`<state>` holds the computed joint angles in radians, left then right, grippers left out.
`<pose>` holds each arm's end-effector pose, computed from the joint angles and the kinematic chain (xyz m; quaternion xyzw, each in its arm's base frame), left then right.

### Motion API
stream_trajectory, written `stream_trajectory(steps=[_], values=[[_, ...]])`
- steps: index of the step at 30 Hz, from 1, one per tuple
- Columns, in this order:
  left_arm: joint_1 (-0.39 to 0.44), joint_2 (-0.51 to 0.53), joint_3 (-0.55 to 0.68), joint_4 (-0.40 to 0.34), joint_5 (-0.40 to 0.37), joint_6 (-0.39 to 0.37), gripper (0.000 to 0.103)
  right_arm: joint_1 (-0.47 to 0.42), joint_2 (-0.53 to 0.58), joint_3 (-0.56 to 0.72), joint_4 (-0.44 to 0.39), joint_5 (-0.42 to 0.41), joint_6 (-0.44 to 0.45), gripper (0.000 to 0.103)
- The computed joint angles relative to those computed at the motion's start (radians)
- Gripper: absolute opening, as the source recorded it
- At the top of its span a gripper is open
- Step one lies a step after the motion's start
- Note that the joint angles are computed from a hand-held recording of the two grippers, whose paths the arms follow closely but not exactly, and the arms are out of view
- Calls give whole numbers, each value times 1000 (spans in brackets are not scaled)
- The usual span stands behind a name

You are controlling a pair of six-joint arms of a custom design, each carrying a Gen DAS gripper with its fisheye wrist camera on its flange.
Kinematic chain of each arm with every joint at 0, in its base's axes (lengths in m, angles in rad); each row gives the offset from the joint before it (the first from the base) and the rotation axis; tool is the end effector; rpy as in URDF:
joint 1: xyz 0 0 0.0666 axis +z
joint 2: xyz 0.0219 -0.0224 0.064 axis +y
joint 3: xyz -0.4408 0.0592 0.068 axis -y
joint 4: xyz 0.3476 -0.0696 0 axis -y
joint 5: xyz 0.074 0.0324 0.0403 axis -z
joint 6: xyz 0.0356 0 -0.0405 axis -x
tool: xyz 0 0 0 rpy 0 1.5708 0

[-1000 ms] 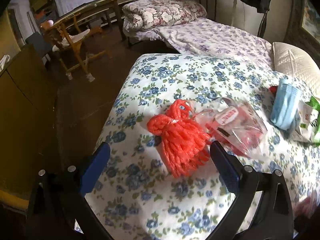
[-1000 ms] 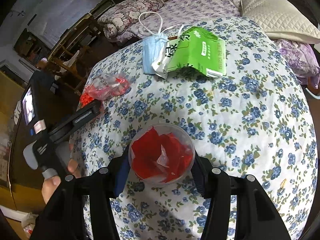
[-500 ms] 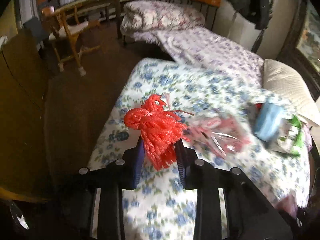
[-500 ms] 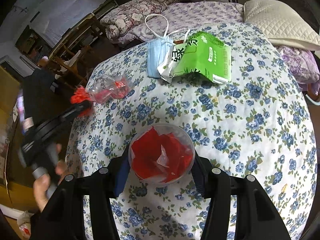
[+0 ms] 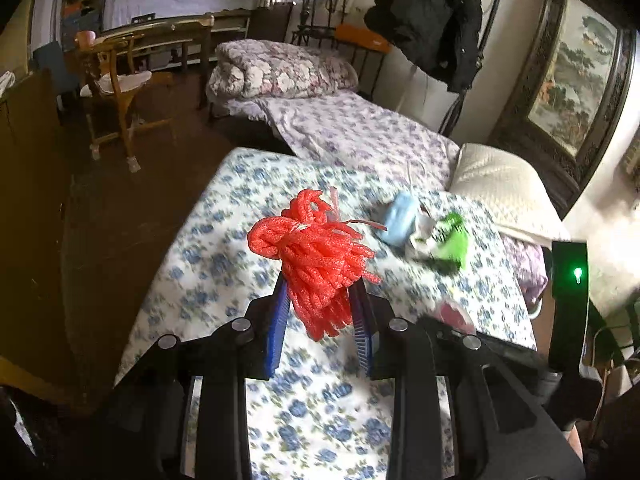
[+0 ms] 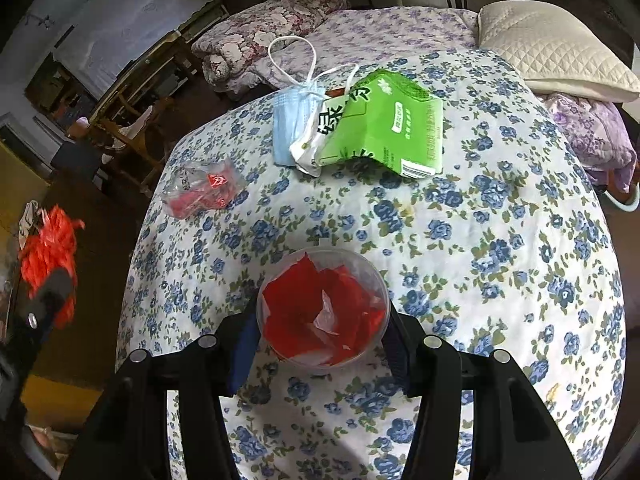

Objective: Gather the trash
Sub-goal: 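Carry the cup and yarn tassel over to the red wastebasket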

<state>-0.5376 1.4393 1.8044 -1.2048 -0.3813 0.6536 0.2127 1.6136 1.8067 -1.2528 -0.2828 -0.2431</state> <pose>0.3738 -0.2079 0.6208 -0.1208 0.9115 -0.0504 0.3898 0.4892 0.1154 0.5403 -0.0211 0.9583 0.1894 0.2130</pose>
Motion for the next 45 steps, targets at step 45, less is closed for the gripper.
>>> stream_trajectory(steps=[45], values=[[-446,299,382,-44,91,-161,30,-925,-428,-450,-72,10,463,55]])
